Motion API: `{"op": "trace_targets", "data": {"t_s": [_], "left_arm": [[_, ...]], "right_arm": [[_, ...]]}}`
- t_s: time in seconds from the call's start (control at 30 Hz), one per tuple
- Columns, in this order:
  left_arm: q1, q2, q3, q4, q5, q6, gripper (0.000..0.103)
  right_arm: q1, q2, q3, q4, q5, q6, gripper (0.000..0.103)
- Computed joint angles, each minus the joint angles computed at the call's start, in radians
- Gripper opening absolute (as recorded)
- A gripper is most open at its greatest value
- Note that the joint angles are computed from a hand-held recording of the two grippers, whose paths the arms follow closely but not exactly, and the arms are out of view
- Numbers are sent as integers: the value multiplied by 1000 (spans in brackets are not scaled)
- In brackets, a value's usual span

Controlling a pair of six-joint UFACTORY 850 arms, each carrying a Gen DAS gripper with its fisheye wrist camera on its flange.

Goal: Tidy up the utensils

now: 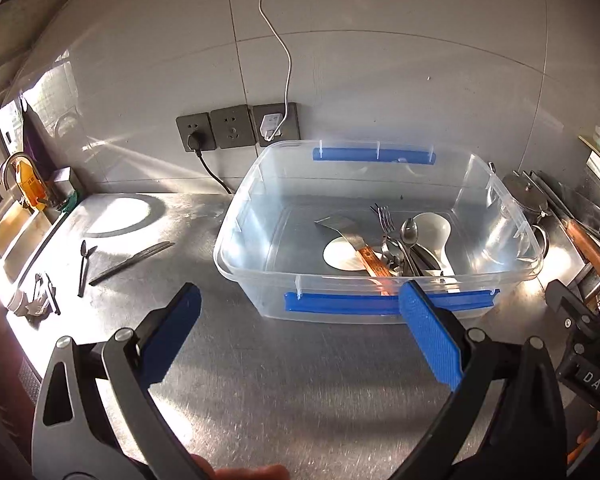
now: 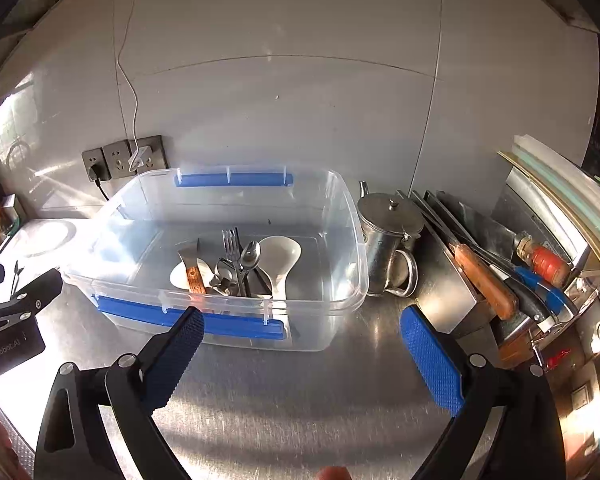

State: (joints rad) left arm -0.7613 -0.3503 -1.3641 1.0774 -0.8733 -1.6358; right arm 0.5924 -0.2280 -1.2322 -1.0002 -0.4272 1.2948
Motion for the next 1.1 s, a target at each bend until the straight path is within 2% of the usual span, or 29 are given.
{"op": "trace_targets", "data": {"t_s": [0.37, 0.73, 0.83, 1.1], "left_arm": [[-18, -23, -27, -24, -55, 4, 95], [-25, -27, -27, -25, -25, 16, 95], [-27, -13, -4, 8, -5, -19, 95], [-27, 3, 20, 48, 7, -71, 95]], "right_arm": [[-6, 1, 8, 88, 44, -91, 98], [5, 16, 20, 59, 33, -62, 98], [12, 14, 19, 51, 5, -54, 98], [20, 17, 20, 85, 10, -80, 98]]}}
